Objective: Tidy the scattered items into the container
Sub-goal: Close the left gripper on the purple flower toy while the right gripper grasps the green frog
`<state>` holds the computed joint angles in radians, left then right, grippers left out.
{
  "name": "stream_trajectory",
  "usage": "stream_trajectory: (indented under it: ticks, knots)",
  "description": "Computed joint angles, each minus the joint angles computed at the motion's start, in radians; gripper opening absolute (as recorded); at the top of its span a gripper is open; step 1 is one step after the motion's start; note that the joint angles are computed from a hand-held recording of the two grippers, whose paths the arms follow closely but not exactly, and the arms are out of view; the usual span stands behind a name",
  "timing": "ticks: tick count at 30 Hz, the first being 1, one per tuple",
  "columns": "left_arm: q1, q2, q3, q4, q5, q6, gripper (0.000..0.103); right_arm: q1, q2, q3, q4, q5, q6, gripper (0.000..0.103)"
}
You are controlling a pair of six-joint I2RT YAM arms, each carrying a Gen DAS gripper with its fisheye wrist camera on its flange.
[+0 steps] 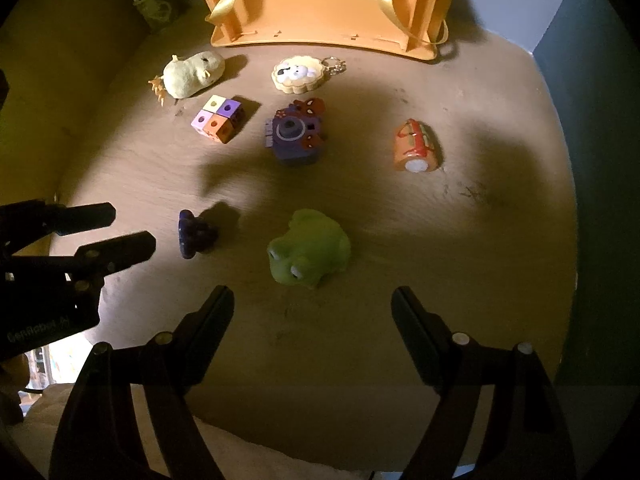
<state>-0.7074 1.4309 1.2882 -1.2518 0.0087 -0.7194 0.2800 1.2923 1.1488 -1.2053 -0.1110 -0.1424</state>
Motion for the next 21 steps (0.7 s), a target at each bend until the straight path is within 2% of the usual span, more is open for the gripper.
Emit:
stream_trajectory:
  ticks: [15,18,21]
  knots:
    - [0.001,0.053,-0.081,0.119,0.013,0.023,0.051,-0.032,0.069,-0.072,0.110,-0.033,-0.052,0.078]
    - [0.009,0.072,-0.099,0.138,0.025,0.027,0.042,-0.027,0.083,-0.092,0.131,-0.026,-0.057,0.078]
    - [0.003,0.091,-0.099,0.142,0.009,0.032,0.040,-0.014,0.086,-0.112,0.157,-0.014,-0.061,0.077]
